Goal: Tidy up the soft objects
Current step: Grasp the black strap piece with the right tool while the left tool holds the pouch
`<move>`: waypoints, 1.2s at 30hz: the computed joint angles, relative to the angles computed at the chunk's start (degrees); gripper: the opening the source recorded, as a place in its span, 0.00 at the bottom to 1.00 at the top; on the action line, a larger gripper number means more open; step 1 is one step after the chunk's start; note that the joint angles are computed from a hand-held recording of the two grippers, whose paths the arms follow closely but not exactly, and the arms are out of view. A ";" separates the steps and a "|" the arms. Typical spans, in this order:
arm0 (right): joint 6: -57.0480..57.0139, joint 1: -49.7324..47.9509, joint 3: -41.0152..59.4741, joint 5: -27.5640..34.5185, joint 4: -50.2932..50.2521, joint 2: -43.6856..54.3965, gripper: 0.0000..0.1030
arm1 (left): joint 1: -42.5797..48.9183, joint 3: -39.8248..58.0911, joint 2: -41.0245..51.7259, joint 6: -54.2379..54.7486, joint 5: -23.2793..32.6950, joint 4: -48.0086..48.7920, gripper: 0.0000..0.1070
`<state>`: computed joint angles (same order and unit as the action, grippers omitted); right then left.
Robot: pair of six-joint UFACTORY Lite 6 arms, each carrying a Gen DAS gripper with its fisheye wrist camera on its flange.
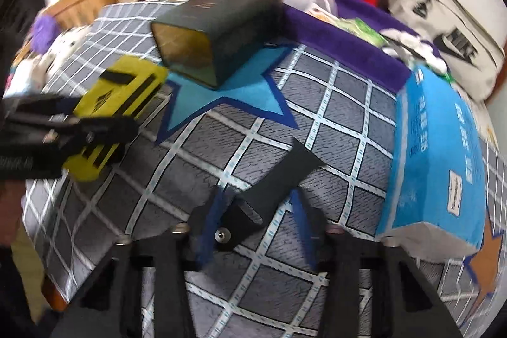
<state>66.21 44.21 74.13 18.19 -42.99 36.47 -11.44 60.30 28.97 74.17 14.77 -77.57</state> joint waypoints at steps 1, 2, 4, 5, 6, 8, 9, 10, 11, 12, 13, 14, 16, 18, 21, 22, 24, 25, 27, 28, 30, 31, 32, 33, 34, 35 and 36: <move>-0.45 -0.15 -1.12 -0.50 -0.33 -0.83 0.29 | 0.02 -0.14 -0.11 0.32 0.03 -0.23 0.62; -0.83 -0.21 -3.05 -0.77 -0.76 -2.29 0.26 | 0.04 -0.30 -0.19 0.48 0.03 -0.34 0.62; -3.22 -0.80 -6.24 -1.54 1.24 -4.70 0.26 | 0.08 -0.53 -0.29 0.48 -0.08 -0.40 0.62; -3.52 -1.20 -7.29 -1.86 1.99 -5.45 0.26 | 0.04 -0.68 -0.38 0.47 -0.16 -0.39 0.62; -3.74 -1.73 -8.20 -2.13 3.16 -6.19 0.26 | -0.08 -0.76 -0.48 -0.04 -0.22 0.11 0.62; -3.95 -2.39 -8.78 -2.90 4.99 -6.69 0.27 | -0.21 -0.52 -0.40 -1.59 -0.09 1.80 0.62; -3.76 -2.53 -8.30 -2.96 5.22 -6.30 0.28 | -0.32 -0.54 -0.45 -1.64 -0.20 1.80 0.62; -2.72 -2.51 -7.68 -2.77 4.65 -5.80 0.28 | -0.42 -0.38 -0.39 -2.21 -0.16 2.49 0.62; -0.63 -2.37 -6.73 -2.43 3.20 -4.94 0.29 | -0.51 -0.40 -0.44 -2.54 -0.13 2.90 0.62; 0.41 -2.33 -6.03 -2.27 2.49 -4.32 0.32 | -0.61 -0.50 -0.60 -3.06 -0.17 3.36 0.62; 2.87 -2.23 -4.94 -2.04 1.09 -3.38 0.33 | -0.67 -0.59 -0.69 -3.24 -0.18 3.44 0.62; 5.42 -2.09 -4.39 -1.87 -0.48 -2.90 0.35 | -0.70 -0.67 -0.76 -3.30 -0.19 3.48 0.62; 11.97 -1.19 -2.82 -0.44 -6.48 -1.33 0.35 | -0.81 -0.79 -0.91 -4.05 -0.41 4.13 0.62; 17.51 -0.04 -2.57 0.54 -13.10 -0.64 0.26 | -0.91 -0.93 -1.07 -4.34 -0.49 4.33 0.62; 19.08 1.29 -2.88 1.10 -18.28 -0.51 0.20 | -0.85 -1.21 -1.37 -4.49 -0.33 4.60 0.62; 18.48 1.31 -3.28 0.85 -17.79 -0.87 0.20 | -0.78 -1.36 -1.50 -4.41 -0.27 4.63 0.62; 14.73 0.94 -3.71 0.35 -13.58 -1.62 0.21 | -0.50 -1.48 -1.58 -4.49 -0.06 4.84 0.62; 13.53 0.62 -3.80 -0.04 -12.00 -1.76 0.21 | -0.40 -1.44 -1.53 -4.65 0.04 4.98 0.62; 13.34 0.15 -4.11 -0.90 -10.81 -1.87 0.22 | -0.38 -1.16 -1.30 -5.34 0.09 5.41 0.62; 14.26 -0.06 -4.04 -1.16 -11.60 -1.69 0.22 | -0.42 -0.97 -1.14 -5.76 0.07 5.70 0.62; 20.44 -0.03 -4.67 -2.03 -17.85 -1.42 0.22 | -0.72 -0.91 -1.15 -6.04 -0.11 5.96 0.62; 24.29 0.04 -5.41 -2.53 -21.90 -1.63 0.22 | -0.89 -0.90 -1.19 -6.04 -0.28 6.00 0.62; 28.84 -0.27 -6.38 -3.54 -26.66 -2.05 0.21 | -1.07 -0.93 -1.33 -5.91 -0.54 5.88 0.62; 31.31 -0.60 -6.96 -4.28 -29.27 -2.33 0.21 | -1.06 -1.04 -1.55 -4.77 -0.67 4.77 0.62; 33.37 -1.19 -7.73 -5.51 -31.38 -2.84 0.21 | -1.09 -1.41 -1.99 -3.30 -0.72 3.19 0.62; 33.03 -1.42 -7.65 -5.91 -31.08 -2.92 0.20 | -1.05 -1.62 -2.33 -3.03 -0.65 2.84 0.62; 30.92 -1.69 -7.67 -6.35 -28.72 -3.26 0.20 | -0.97 -1.79 -2.66 -3.33 -0.54 3.12 0.62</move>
